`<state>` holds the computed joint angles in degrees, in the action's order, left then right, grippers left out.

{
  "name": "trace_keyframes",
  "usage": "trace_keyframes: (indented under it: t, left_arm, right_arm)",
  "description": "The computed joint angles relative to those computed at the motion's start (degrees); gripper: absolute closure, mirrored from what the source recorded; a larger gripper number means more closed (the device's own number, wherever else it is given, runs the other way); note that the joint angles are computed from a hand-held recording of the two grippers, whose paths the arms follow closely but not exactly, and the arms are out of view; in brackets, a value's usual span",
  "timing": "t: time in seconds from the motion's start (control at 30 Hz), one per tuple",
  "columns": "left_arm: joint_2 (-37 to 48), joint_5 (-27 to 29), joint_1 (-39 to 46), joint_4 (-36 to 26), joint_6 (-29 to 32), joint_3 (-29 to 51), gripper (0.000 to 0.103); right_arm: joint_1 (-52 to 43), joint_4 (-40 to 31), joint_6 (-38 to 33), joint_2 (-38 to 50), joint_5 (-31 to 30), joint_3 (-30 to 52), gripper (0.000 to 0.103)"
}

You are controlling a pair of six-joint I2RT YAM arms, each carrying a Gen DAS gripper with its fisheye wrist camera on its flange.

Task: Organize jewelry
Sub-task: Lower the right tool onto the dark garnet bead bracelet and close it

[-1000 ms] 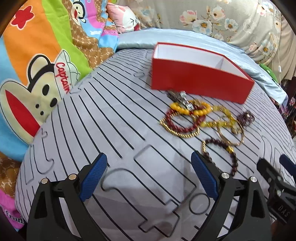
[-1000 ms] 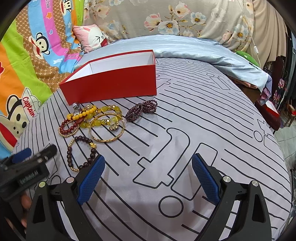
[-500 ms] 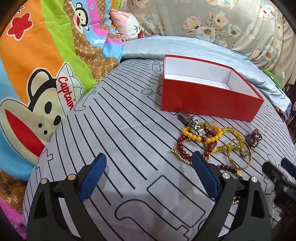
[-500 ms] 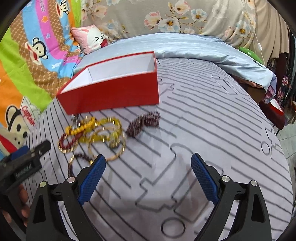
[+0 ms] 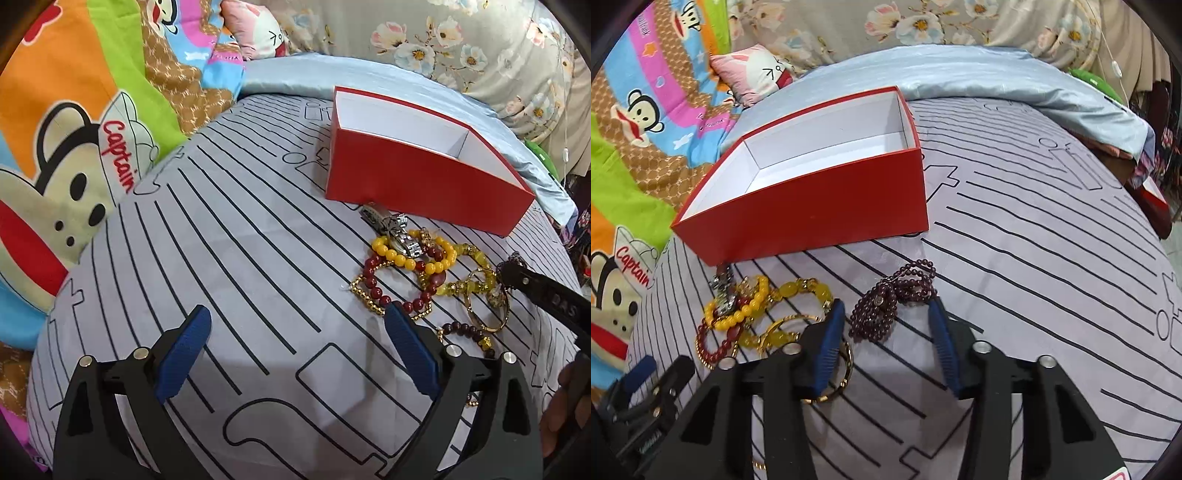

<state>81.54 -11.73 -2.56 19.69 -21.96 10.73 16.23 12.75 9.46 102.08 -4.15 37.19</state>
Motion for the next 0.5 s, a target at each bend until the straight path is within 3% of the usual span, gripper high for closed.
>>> trace_keyframes:
  t: [0.07,0.23,0.5]
  left_arm:
    - [0.7,1.1,0.8,0.3,0.4,0.2,0.012]
    - [1.6,1.8,1.5,0.9,0.7,0.4,0.013]
    - [0.3,3.0,1.2,-1.2,-0.2,2.5,0.013]
  right_arm:
    - [0.3,0.5,0.2,0.7,0.4,0.4,0.063]
    - [1.5,1.4,-1.2,1.5,3.1,0.6,0.086]
    - [-0.5,2.2,-3.4,-1.4,1.6,-3.0,0.09]
